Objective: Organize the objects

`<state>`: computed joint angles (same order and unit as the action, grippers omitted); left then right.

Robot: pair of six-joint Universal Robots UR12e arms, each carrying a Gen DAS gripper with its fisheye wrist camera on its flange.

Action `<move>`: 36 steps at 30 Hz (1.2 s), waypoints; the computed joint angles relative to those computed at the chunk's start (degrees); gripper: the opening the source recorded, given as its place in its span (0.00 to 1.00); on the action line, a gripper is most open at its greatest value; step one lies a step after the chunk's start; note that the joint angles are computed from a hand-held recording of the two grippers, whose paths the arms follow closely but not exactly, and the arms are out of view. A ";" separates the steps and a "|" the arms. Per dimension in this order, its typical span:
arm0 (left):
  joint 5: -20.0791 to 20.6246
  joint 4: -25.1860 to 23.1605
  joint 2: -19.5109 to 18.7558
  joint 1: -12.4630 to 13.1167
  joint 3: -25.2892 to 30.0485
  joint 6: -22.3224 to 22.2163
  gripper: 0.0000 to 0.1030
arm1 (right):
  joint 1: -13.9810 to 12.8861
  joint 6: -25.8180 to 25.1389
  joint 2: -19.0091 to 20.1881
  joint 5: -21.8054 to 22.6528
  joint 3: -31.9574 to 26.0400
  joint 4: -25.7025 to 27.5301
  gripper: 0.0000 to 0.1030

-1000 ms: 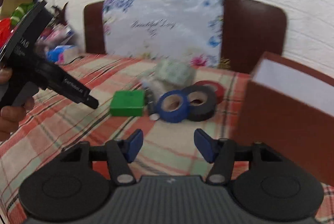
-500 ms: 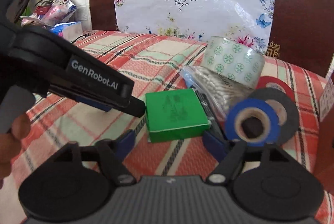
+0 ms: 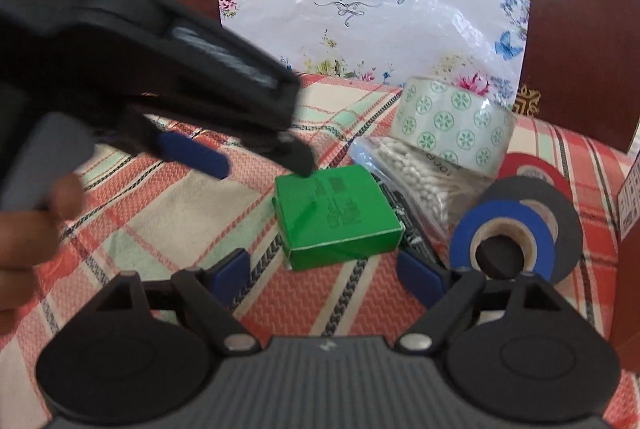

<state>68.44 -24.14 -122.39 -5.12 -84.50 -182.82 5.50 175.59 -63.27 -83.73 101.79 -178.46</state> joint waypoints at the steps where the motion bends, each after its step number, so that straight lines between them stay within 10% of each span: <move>1: -1.58 0.30 -0.13 0.13 -0.19 0.79 0.70 | -0.02 -0.24 0.09 0.08 -0.12 0.11 0.82; 6: -1.64 1.83 1.03 -0.56 -2.39 4.59 0.59 | -0.02 -0.94 0.93 0.49 -1.17 0.09 0.78; 11: -4.64 0.62 4.01 -0.23 -6.62 5.56 0.55 | -0.86 0.57 -1.16 2.26 1.29 0.07 0.51; 26: -4.14 3.46 9.53 -4.92 -12.70 11.26 0.51 | -2.88 -1.48 -8.81 -2.87 15.25 -19.09 0.51; 36: -6.38 -5.59 11.82 -4.60 -13.43 16.97 0.53 | -8.05 0.67 -12.77 6.74 18.74 -7.68 0.62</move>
<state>62.06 -29.73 -110.57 -9.71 -97.93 -165.85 -2.55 176.25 -76.04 -76.99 120.53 -186.15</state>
